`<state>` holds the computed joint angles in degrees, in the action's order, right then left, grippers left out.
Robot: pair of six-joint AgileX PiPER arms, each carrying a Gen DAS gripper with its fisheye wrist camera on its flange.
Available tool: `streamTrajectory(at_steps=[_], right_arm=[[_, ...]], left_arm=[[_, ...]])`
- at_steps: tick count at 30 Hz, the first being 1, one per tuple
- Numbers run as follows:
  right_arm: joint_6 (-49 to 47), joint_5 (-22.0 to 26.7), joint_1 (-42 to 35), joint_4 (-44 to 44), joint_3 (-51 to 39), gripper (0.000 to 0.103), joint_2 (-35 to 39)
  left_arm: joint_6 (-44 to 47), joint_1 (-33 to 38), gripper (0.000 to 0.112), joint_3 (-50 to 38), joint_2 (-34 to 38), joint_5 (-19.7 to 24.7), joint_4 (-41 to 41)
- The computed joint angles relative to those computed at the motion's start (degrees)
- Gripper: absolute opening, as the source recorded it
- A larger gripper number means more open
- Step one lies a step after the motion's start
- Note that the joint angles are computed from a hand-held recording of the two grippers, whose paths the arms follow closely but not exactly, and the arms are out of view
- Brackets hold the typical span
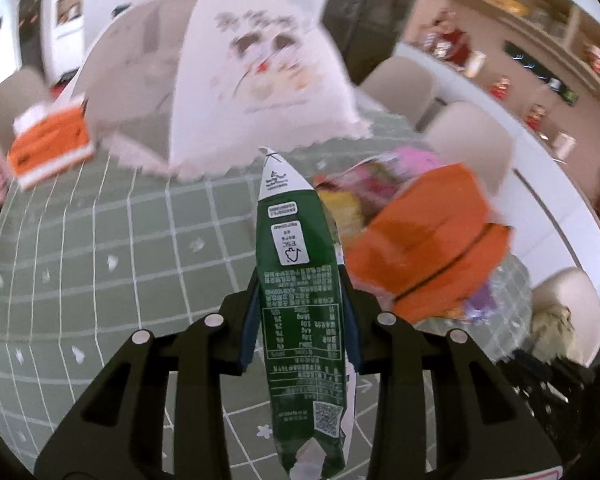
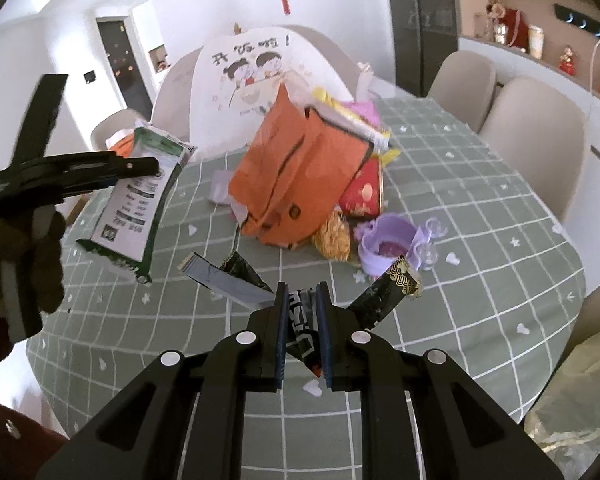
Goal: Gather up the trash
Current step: 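Carry the black wrappers to the lined bin and open the right tool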
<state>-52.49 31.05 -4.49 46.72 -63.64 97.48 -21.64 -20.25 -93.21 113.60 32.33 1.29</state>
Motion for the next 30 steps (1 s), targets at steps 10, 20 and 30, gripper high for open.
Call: streamTrajectory(at_steps=[10, 20, 30], right_arm=[[21.41, -5.32, 3.74, -17.34, 0.96, 0.015, -8.19], [16.02, -3.74, -6.25, -12.34, 3.44, 0.015, -14.74], [-13.81, 9.99, -32.68, 6.82, 3.08, 0.015, -15.54]], left_arm=[[30.43, 1.76, 0.033, -0.55, -3.30, -3.65, -27.95], [30.54, -4.49, 0.033, -6.64, -2.94, -5.14, -29.73], [5.15, -19.17, 0.032, -25.82, 7.90, -1.69, -9.27]])
